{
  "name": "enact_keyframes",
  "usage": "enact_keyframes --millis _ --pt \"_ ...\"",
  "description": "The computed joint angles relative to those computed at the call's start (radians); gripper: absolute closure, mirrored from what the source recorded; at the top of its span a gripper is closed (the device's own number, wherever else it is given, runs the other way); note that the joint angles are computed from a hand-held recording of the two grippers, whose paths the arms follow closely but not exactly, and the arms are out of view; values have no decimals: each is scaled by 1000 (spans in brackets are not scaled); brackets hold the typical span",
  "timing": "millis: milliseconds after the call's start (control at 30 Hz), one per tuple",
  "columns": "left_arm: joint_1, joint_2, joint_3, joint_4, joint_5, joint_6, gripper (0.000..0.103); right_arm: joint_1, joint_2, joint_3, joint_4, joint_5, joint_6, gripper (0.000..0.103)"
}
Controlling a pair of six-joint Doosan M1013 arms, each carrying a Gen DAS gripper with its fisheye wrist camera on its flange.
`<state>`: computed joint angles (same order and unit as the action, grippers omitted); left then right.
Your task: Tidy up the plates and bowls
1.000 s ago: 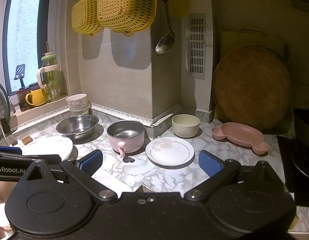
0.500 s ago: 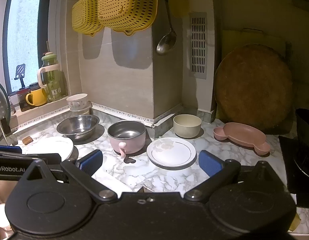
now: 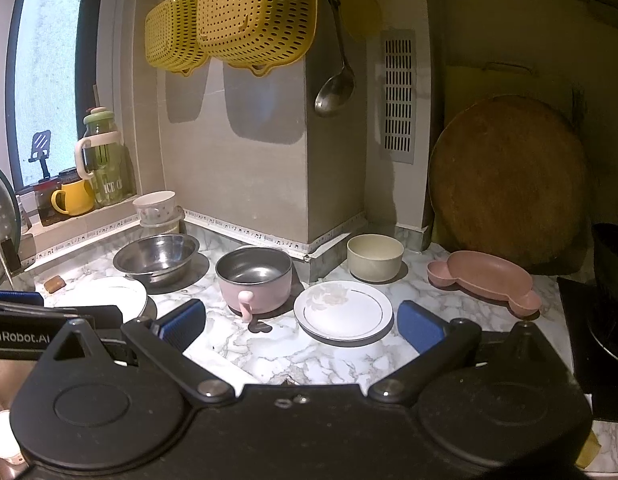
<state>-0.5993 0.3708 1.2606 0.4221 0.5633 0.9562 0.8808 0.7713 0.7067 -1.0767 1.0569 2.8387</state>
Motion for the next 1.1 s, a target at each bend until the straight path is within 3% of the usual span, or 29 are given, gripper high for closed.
enact_keyframes --millis 833,1100 --pt "20 5 -44 -91 59 60 0 -10 42 -120 109 29 -139 0" --pt "52 20 -54 -54 73 -38 0 -39 114 -259 248 3 -310 0"
